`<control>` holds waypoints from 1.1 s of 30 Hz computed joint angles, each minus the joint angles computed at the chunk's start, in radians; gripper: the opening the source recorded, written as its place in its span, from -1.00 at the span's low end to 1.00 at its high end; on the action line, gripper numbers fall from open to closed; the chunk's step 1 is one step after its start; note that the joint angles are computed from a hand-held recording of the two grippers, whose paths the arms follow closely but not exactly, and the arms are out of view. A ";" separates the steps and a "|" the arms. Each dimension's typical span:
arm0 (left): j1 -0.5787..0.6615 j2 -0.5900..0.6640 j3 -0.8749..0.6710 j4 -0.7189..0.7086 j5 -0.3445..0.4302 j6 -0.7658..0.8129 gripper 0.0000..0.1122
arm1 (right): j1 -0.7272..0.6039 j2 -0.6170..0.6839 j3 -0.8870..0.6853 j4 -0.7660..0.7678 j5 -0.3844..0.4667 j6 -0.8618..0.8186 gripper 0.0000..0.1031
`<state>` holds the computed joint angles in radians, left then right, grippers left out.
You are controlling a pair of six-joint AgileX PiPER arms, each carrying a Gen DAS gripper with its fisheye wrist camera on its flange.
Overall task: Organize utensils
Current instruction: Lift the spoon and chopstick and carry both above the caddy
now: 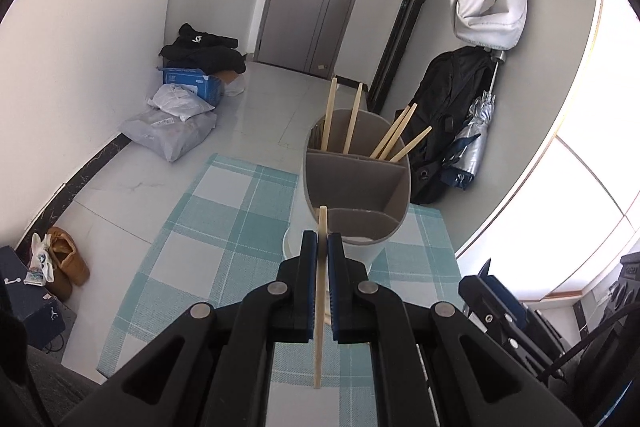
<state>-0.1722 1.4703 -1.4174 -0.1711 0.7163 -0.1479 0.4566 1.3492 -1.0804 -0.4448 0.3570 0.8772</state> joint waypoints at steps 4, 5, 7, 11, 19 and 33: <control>0.021 -0.012 -0.008 -0.035 0.039 0.029 -0.97 | 0.020 0.003 -0.013 -0.040 0.017 0.040 -0.34; 0.028 -0.011 -0.013 -0.046 0.047 0.038 -0.97 | 0.024 0.006 -0.022 -0.045 0.027 0.045 -0.34; 0.038 -0.010 -0.022 -0.059 0.057 0.049 -0.97 | 0.033 0.008 -0.042 -0.074 0.052 0.069 -0.34; 0.054 -0.008 -0.049 -0.080 0.072 0.067 -0.97 | 0.042 -0.004 -0.072 -0.086 0.046 0.061 -0.34; 0.102 0.025 -0.185 -0.166 0.153 0.103 -0.97 | 0.015 0.037 -0.190 0.009 0.059 -0.060 -0.34; 0.184 0.317 -0.842 -0.273 0.353 0.028 -0.97 | -0.117 0.205 -0.611 0.422 0.114 -0.494 -0.34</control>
